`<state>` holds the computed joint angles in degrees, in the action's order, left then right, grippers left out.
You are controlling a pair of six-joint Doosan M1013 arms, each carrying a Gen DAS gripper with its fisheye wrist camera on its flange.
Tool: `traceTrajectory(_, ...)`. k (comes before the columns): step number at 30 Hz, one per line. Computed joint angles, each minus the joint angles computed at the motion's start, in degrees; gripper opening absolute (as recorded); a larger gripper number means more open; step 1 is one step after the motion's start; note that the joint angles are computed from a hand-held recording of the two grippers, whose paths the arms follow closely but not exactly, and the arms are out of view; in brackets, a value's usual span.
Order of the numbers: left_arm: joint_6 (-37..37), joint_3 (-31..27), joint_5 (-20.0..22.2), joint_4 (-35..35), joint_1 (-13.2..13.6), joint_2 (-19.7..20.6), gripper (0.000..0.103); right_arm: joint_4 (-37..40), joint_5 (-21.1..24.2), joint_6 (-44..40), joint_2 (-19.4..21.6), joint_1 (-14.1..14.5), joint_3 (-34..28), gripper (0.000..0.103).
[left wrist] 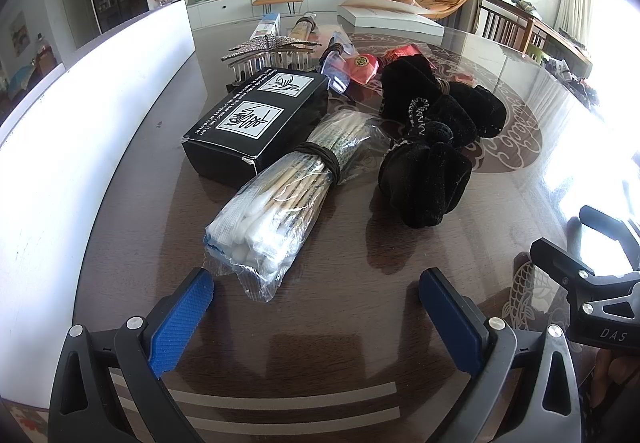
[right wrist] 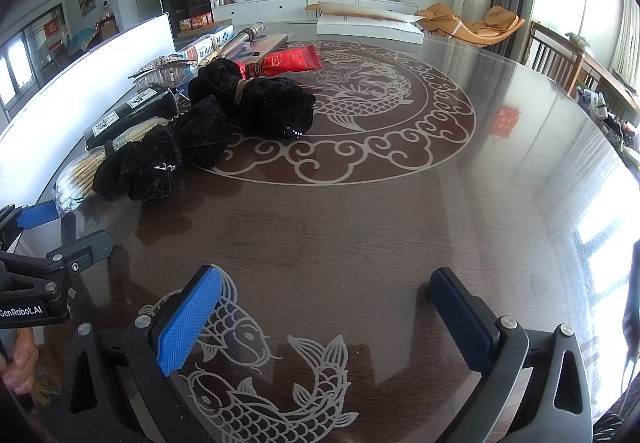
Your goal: Organize objects
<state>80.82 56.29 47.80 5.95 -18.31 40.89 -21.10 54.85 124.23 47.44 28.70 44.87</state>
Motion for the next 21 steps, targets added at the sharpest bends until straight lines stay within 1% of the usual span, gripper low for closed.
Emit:
traceTrajectory(11,0.5,-0.4,0.3,-0.4,0.2,0.2,0.103,0.0,-0.1,0.0,0.0,0.0,0.1,0.103)
traceTrajectory(16,3.1,0.9,-0.3,-1.8,0.5,-0.5,0.103,-0.1,-0.1,0.1,0.0,0.0,0.1,0.103)
traceTrajectory(21,3.5,1.8,-0.3,-2.1,0.6,-1.1,0.103,-0.1,-0.2,0.1,0.0,0.0,0.1,0.103)
